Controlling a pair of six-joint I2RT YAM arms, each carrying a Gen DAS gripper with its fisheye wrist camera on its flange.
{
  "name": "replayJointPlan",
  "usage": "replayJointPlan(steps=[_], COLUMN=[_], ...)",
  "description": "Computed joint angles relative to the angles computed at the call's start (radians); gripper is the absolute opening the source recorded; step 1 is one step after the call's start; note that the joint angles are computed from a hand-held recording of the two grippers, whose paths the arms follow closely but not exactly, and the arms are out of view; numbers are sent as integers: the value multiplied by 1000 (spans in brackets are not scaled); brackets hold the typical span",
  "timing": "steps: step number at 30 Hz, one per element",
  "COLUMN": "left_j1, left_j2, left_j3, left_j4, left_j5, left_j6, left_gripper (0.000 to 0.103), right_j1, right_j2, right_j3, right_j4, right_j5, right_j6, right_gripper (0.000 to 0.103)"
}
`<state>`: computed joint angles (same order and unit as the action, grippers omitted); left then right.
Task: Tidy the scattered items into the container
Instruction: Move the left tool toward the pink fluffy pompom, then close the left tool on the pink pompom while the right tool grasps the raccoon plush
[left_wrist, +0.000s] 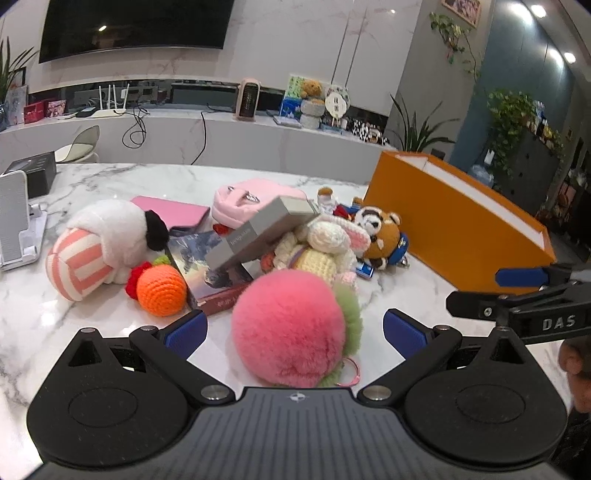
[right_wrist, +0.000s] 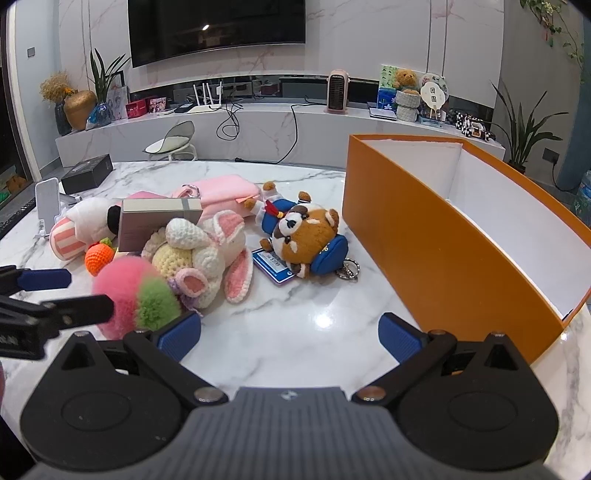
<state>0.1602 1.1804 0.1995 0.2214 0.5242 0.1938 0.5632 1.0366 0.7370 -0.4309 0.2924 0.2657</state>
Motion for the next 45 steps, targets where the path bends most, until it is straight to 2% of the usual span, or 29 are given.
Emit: replayJointPlan(steps=[11, 18, 25, 27, 31, 33, 37, 40, 45], left_j1=[-117, -136, -72, -74, -92, -136, -232, -218, -182], left_j2=[212, 284, 342, 358, 339, 332, 325, 323, 321], left_j3=[41, 62, 114, 133, 121, 114, 86, 93, 84], left_j4=[157, 191, 150, 115, 117, 126, 174, 171, 184], left_j5=[-97, -135, -60, -91, -129, -188, -329, -324, -290], left_j6=[-40, -59, -103, -99, -80, -59, -34, -41, -19], left_gripper=[103, 103, 103, 97, 96, 96, 90, 79, 69], right_j1=[-3, -38, -67, -77, -111, -113, -105, -96, -95], right_j2=[9, 23, 67, 76, 127, 145, 186, 217, 274], right_j3=[19, 19, 30, 31, 69, 81, 112, 128, 177], right_j4=[-9, 7, 6, 6, -30, -33, -22, 9, 27], right_j5=[11, -24, -63, -82, -145, -149, -148, -136, -122], right_j6=[-4, -13, -16, -18, -27, -29, -57, -96, -147], right_gripper=[103, 103, 103, 103, 101, 100, 85, 81, 79])
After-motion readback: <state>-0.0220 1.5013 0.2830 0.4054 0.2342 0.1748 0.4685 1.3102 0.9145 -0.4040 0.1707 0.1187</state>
